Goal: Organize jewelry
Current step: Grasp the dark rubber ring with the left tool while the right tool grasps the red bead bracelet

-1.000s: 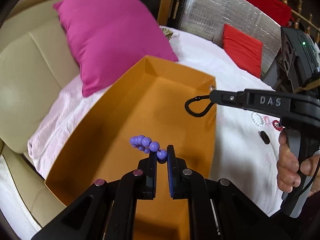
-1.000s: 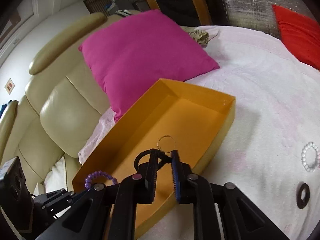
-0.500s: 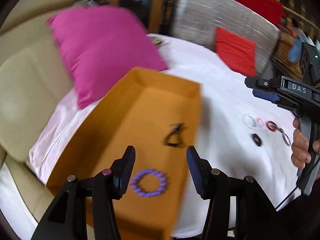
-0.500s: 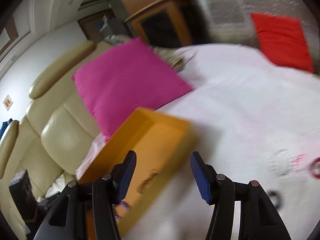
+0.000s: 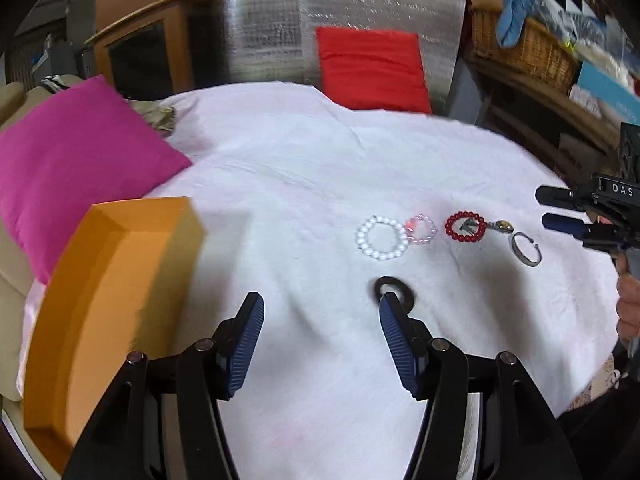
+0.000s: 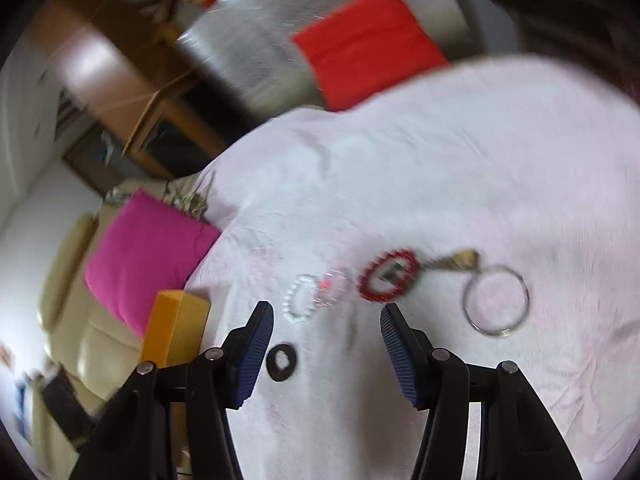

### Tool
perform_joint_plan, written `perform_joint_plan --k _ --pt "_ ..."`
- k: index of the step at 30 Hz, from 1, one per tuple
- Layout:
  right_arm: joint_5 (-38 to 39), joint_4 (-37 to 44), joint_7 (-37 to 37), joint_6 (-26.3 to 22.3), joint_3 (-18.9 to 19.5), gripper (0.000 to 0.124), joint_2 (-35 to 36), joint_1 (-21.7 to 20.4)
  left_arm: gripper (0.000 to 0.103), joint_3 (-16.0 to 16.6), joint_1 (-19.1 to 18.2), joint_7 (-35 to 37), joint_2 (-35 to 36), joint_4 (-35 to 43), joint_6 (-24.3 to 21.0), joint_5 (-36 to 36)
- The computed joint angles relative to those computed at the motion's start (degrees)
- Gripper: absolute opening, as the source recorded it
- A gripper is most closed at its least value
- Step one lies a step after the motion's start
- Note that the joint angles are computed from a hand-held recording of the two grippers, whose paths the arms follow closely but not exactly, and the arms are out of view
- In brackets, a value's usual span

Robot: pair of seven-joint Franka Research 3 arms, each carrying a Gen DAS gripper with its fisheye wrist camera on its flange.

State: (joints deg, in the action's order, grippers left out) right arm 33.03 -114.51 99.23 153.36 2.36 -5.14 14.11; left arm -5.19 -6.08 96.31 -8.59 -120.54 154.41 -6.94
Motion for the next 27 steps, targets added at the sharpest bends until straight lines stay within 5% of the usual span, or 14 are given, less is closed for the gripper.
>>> perform_joint_plan --k 5,9,15,19,27 --pt "4.5 2.4 1.6 -1.1 -0.7 0.041 5.2 -0.9 0.060 -1.9 -0.6 -1.6 5.2 2.2 1.8 0.7" --pt "0.3 5.8 8.4 -1.1 -0.5 0.041 9.7 -1.5 0.052 -2.2 -0.5 7.6 8.8 5.1 -1.1 -13.1" --pt "-3.3 9.7 13.3 -1.7 -0.2 0.041 14.6 -2.2 0.052 -3.8 0.7 17.4 9.7 6.3 -3.5 -23.7" --pt "-5.6 11.8 14.7 -1.1 -0.3 0.040 16.7 -2.1 0.052 -4.2 1.1 16.4 11.1 7.7 -5.8 -23.5" --pt "-14.2 12.8 21.4 -2.2 -1.3 0.019 17.1 -0.9 0.052 -5.4 1.4 12.9 13.7 9.9 -7.0 -18.4"
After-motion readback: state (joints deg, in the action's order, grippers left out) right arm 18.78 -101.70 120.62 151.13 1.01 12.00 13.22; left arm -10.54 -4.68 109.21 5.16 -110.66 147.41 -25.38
